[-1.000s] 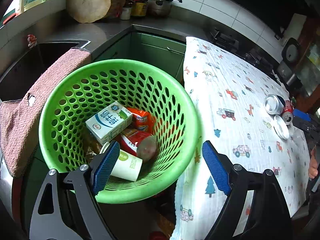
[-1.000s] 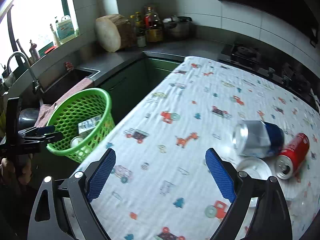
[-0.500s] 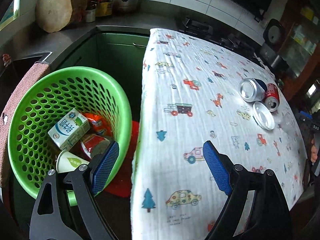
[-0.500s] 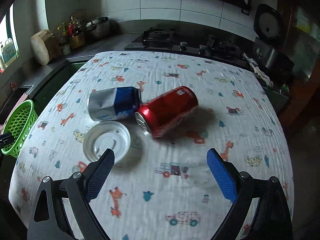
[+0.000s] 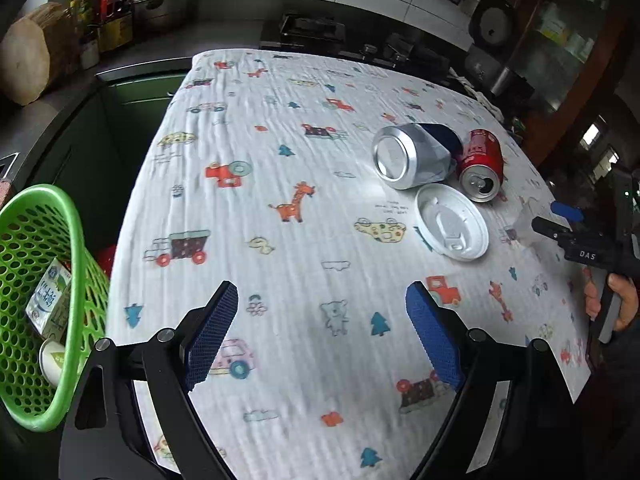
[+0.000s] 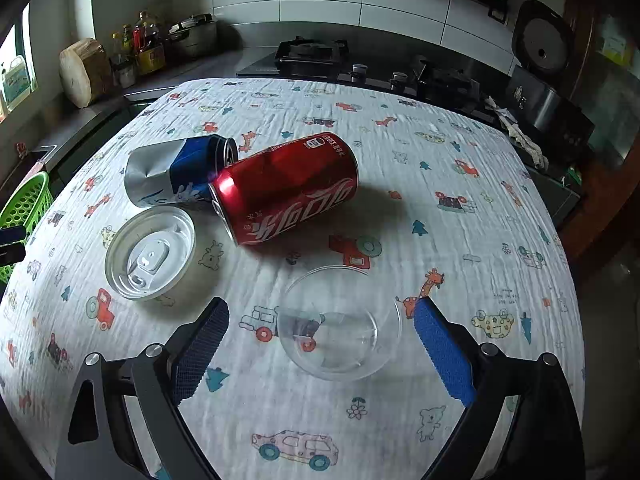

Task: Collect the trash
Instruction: 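Grasp the white plastic lid with the left tool while the right tool grasps the clear plastic cup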

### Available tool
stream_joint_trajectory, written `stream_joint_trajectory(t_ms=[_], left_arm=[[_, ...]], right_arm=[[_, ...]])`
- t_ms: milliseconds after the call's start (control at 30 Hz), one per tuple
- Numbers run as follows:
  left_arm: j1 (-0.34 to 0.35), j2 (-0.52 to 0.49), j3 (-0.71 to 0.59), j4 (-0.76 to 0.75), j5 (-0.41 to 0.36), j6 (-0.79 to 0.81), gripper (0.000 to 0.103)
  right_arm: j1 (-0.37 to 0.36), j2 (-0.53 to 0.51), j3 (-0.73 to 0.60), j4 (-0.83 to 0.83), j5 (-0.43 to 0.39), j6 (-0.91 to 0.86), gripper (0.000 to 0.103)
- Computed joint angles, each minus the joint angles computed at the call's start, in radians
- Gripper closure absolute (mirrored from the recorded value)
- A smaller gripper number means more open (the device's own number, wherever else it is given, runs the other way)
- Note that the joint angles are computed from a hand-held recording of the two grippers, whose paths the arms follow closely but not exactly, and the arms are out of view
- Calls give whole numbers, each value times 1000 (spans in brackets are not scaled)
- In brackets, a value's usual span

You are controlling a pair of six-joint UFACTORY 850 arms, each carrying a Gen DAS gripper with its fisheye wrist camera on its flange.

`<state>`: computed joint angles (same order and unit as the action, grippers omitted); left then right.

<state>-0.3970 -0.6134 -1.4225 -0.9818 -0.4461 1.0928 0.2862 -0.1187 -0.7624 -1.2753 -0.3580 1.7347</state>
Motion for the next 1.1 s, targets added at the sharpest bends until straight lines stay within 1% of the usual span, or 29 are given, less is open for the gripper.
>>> stream_joint_trajectory(t_ms=[100,133,167,267,333,367,433,500,633,800,833,1000,1100], left_arm=[[-31,-22,-30,8,-23,-10,18],[-41,-32,-43,18,-31,-19,17],[-51,-41,-55,30,-38,-28,14],[-82,-63,-85,55,-47,-37,13],[-101,-72,-99,72,-42,-36,12],[-108,-79,-108,82,-45,-40,11],[-122,-95,-132,111,-55,-63,9],[-134,-110,-153,139,-64,-86,8],[-160,-142,-199,206,-82,-143,7],[-186,-167,-233,257,-74,-174,7],[-191,-172,-240,273,-70,-188,5],[-213,-199,-275,353,-68,-260,5],[-226,-208,-283,409,-45,-302,5]], right_arm=[[-23,-9,5,-21,32,13,12],[-31,-13,6,-25,47,15,12],[-38,-17,6,-30,59,17,13],[-48,-25,7,-69,75,47,14],[-59,-24,12,-95,102,76,26],[-67,-22,15,-109,119,88,28],[-73,-20,18,-138,125,117,36],[-81,-11,27,-186,144,166,41],[-82,9,47,-256,148,239,42],[-82,38,72,-316,153,298,42],[-81,43,75,-317,152,298,42],[-79,62,91,-378,156,361,42],[-83,65,96,-413,163,396,42]])
